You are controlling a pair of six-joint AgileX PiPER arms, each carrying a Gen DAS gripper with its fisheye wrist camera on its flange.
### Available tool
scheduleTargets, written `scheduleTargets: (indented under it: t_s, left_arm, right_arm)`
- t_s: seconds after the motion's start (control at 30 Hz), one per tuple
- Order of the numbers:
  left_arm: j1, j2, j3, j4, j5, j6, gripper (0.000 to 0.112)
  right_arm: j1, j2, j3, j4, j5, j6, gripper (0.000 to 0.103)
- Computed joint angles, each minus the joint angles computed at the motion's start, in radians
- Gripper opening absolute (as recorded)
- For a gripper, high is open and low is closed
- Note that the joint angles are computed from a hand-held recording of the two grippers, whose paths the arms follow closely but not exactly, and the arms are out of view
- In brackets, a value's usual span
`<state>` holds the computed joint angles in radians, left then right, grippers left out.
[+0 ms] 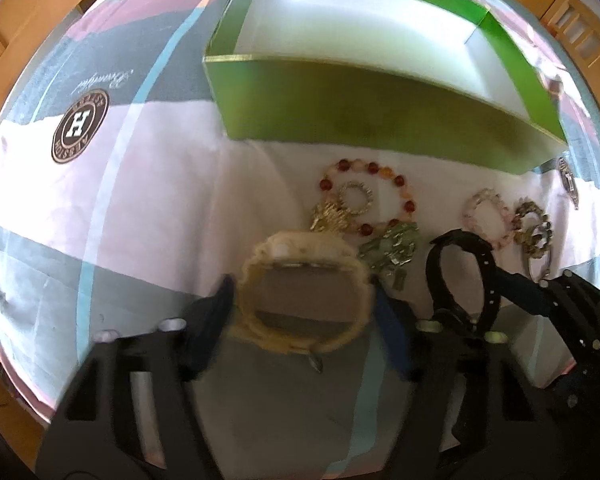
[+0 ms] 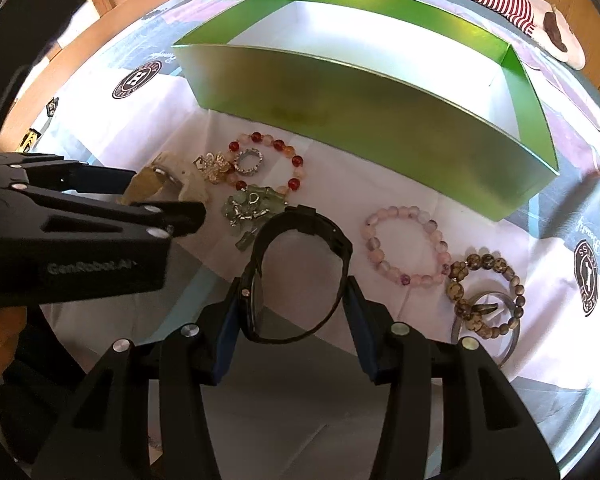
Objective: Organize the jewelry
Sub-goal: 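Grasp the white watch with the left tool while the right tool holds the black watch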
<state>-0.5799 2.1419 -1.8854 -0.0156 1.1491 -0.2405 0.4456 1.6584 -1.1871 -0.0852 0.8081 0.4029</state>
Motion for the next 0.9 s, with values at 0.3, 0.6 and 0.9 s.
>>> scheduleTargets:
  t_s: [0.3,0.6,0.9]
  left_arm:
    - [-0.012,-0.005,-0.027,0.018,0.014,-0.005,0.064]
    - [0.006,-0.035,0.015,0.0,-0.03,0.015,0.064]
    - [-0.011,-0.124,0.086,0.026,-0.118,0.004,0.064]
  right_arm:
    - [-0.008,-0.005,0.0,-0.027,0.001,0.025,0.05]
    - [-0.02,-0.021,0.005,-0.028,-0.007,0.029,0.05]
    - [-0.027,-0.075,0.013,-0.076,-0.014,0.072,0.05]
